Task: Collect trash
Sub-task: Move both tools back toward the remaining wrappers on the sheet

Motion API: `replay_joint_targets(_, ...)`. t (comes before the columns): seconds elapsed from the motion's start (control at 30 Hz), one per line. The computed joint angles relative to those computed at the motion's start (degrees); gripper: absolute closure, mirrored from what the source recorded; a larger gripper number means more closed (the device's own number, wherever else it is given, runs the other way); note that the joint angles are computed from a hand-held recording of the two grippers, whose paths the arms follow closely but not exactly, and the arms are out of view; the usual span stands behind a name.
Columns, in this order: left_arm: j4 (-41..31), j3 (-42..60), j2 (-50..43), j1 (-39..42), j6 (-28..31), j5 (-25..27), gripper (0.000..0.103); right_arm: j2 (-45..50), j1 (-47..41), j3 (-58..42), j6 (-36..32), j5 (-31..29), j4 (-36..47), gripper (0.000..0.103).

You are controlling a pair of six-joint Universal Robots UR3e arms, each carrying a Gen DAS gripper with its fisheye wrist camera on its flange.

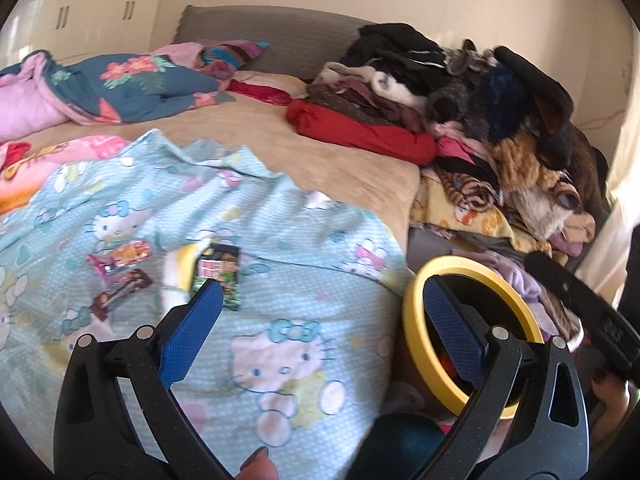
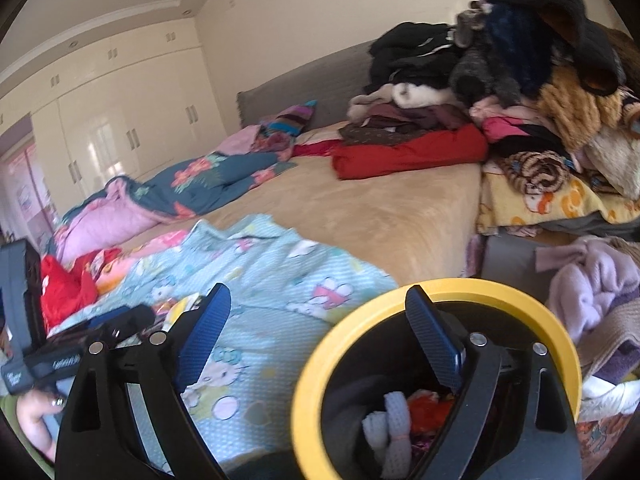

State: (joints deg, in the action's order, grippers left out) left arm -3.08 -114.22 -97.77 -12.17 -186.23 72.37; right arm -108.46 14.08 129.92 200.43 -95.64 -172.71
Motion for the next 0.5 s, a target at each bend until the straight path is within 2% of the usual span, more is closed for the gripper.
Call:
replay_joint_targets(0.27,1.3,-3.3,1.9,7.9,-0.3,-2.0,0.011,13.2,9.3,-9.4,-0.1,-2.4,-1.1,0.016)
replay_joint_targets(0.5,1.5,-5.5,2.8,16.1,-0.8,-4.0,0.011,24.8,13.6,-20.8,-2.9,0.2,1.9,0.016)
